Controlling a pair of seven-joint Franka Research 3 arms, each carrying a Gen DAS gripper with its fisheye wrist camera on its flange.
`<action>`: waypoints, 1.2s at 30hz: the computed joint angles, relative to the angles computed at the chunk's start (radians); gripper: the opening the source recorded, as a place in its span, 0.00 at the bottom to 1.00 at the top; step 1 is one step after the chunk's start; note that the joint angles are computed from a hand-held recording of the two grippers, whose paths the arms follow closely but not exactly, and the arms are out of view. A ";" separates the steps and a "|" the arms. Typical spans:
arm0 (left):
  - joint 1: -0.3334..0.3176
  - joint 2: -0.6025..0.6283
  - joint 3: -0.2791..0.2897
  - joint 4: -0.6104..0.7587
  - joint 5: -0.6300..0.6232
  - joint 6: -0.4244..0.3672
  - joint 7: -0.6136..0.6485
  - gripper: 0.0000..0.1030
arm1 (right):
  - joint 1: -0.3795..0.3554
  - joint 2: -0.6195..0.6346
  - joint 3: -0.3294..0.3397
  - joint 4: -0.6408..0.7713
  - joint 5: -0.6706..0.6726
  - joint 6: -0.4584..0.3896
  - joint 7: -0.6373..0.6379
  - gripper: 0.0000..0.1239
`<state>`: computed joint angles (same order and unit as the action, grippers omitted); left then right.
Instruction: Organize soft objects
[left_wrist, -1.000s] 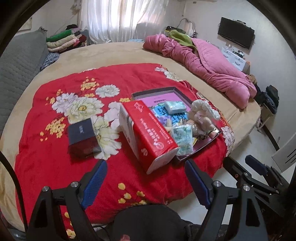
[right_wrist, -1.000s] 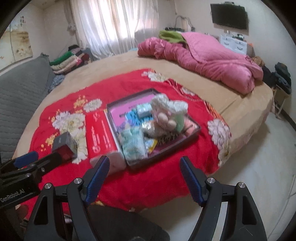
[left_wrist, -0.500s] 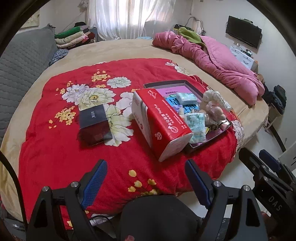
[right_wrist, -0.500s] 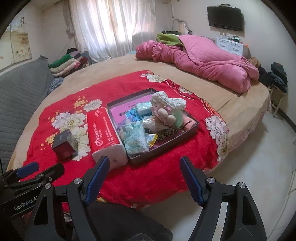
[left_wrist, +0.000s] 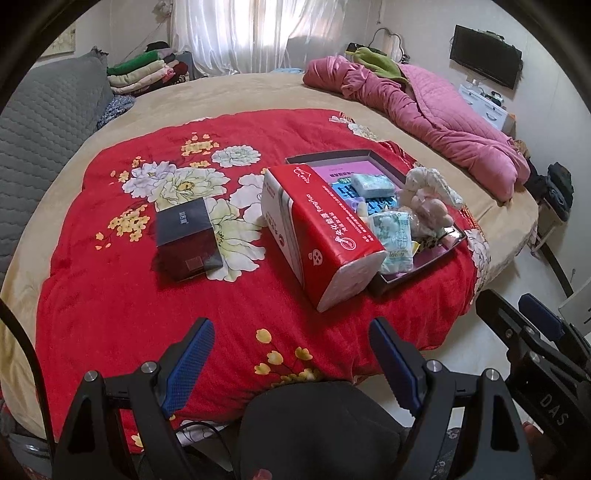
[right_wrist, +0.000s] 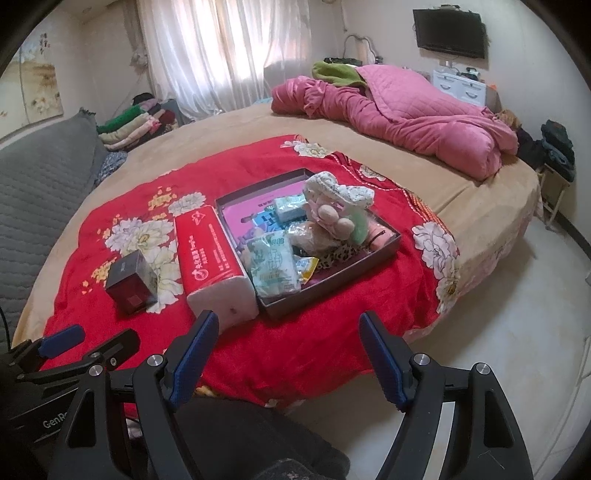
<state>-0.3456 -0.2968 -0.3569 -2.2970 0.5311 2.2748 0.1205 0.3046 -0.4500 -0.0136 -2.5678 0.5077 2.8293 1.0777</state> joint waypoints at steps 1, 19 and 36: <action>0.000 0.000 0.000 -0.001 0.000 -0.001 -0.003 0.82 | 0.001 0.000 0.001 -0.001 0.000 0.005 -0.001 0.64; -0.006 0.007 -0.001 0.002 0.003 -0.008 -0.004 0.82 | 0.008 -0.020 0.003 -0.024 -0.008 0.004 0.003 0.64; -0.007 0.001 -0.001 -0.001 -0.003 -0.010 0.001 0.82 | -0.004 -0.020 0.007 -0.021 -0.026 -0.014 0.020 0.64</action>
<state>-0.3531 -0.2961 -0.3575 -2.2978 0.5286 2.2650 0.1218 0.3001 -0.4705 -0.0065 -2.5886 0.4814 2.8150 1.0975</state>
